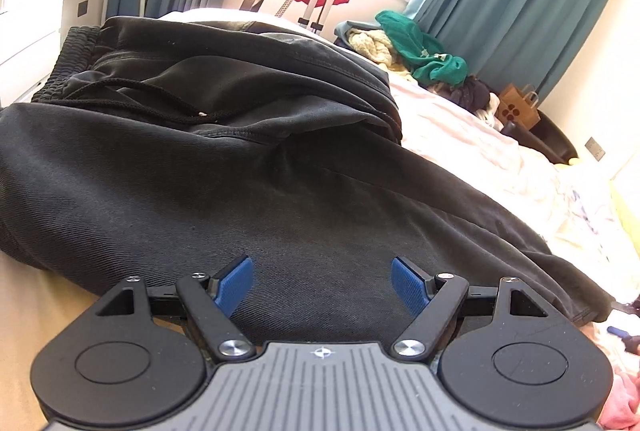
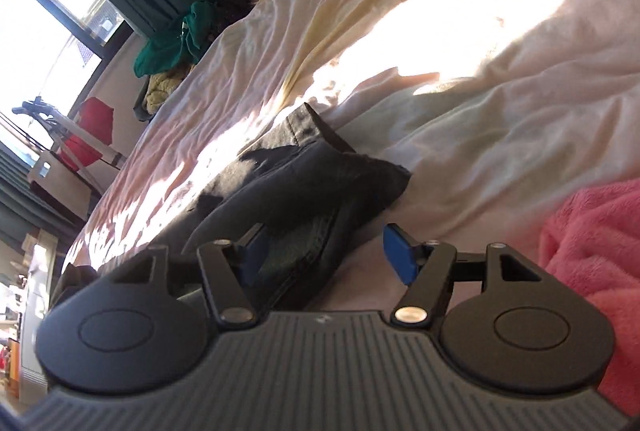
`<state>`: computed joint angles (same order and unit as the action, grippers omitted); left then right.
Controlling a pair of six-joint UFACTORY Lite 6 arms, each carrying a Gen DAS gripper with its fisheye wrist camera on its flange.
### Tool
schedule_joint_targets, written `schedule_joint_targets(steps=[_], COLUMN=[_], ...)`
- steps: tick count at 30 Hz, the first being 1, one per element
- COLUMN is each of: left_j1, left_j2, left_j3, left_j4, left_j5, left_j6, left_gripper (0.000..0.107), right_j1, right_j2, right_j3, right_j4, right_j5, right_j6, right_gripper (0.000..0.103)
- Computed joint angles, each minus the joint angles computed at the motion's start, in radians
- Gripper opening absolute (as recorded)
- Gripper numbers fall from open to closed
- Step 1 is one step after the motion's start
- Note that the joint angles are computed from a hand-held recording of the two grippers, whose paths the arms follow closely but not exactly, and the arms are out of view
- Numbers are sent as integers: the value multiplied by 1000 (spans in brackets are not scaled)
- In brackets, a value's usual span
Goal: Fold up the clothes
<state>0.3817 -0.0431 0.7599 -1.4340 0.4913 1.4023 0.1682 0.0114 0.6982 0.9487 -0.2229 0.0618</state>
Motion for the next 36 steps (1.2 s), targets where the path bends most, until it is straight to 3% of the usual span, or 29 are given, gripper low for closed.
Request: schedule_joint_targets(steps=[6,8,10,12,15,18,21,25,28,33,36], left_j1=[3,0,-2,1,3,-8,-21,-36,-62,-85,-93], left_j2=[63,83,106,127,153,148,139,126,110,75,55], left_j3=[42,56,72,88,106,99,90,78,64,35,20], left_j4=[17,8,-3,-11,-35,-63,-80,-109,-146,-211,-232], left_j5=[-32,-42,-47,-39,-34,-58,-83,-113,-157,-190,-198], left_j6=[-44,-42,-39,-36,-17,13,36,78,125,211,242], left_gripper=[78,78,78,78,78,78,78,78,78,78,79], right_j1=[55,60,79,107,128,130,111,80,89,129,222], right_j2=[376,449,497,496,387,289,297,355,359,267,203], right_j3=[290,375,463,513,458,353,258,118,83,116,133], right_j4=[299,417,564,605,415,301,266,13,-53,181,386], right_j5=[-129,-161,-215,-288,-372,-407,-387,-358,-386,-315,-405], right_j6=[-142,-246,-409,-483,-360,-235,-187,181,268,-14,-263], right_gripper=[66,58,20,13,12,12,12,13,19,34,57])
